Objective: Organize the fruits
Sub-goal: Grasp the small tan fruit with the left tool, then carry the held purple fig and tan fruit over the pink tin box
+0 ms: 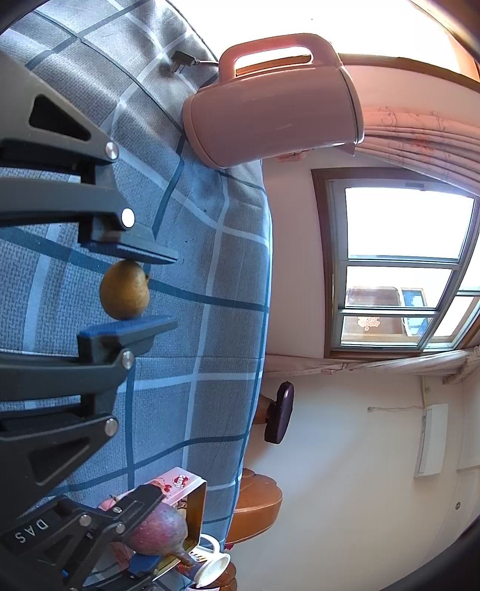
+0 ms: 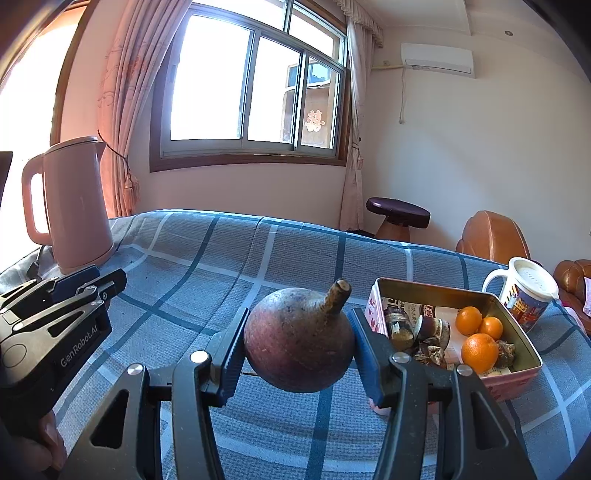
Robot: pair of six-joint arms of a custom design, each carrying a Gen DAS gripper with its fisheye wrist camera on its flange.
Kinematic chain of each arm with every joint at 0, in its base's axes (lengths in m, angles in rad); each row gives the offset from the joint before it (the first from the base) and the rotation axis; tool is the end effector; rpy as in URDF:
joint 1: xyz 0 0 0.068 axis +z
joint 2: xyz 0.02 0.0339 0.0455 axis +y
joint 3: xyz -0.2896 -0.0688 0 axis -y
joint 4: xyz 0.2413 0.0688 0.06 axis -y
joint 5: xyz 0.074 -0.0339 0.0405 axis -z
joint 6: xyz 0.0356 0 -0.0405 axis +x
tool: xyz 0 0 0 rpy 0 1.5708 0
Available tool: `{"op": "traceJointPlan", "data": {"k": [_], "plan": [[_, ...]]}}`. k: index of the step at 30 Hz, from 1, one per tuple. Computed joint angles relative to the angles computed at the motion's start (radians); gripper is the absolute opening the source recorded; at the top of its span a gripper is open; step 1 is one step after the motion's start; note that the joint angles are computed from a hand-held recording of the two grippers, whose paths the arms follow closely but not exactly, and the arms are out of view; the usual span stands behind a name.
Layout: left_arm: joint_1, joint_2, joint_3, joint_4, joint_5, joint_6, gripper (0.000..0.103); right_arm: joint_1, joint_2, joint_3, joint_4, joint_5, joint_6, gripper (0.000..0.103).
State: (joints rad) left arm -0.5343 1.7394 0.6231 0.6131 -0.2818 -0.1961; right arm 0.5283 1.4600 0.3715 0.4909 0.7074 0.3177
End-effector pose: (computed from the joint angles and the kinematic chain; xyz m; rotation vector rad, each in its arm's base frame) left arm 0.2832 -0.1561 0.1564 0.1755 2.0488 -0.1610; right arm 0.2160 0.0993 0.1585 0.1768 2.0129 -0.2370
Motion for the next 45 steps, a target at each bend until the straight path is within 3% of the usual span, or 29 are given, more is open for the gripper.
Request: {"op": "traceJointPlan", "data": {"k": [45], "plan": [[-0.215, -0.04, -0.037, 0.003, -0.096, -0.03, 0.03, -0.008, -0.257, -0.155, -0.103, 0.067, 0.035, 0.055]]}}
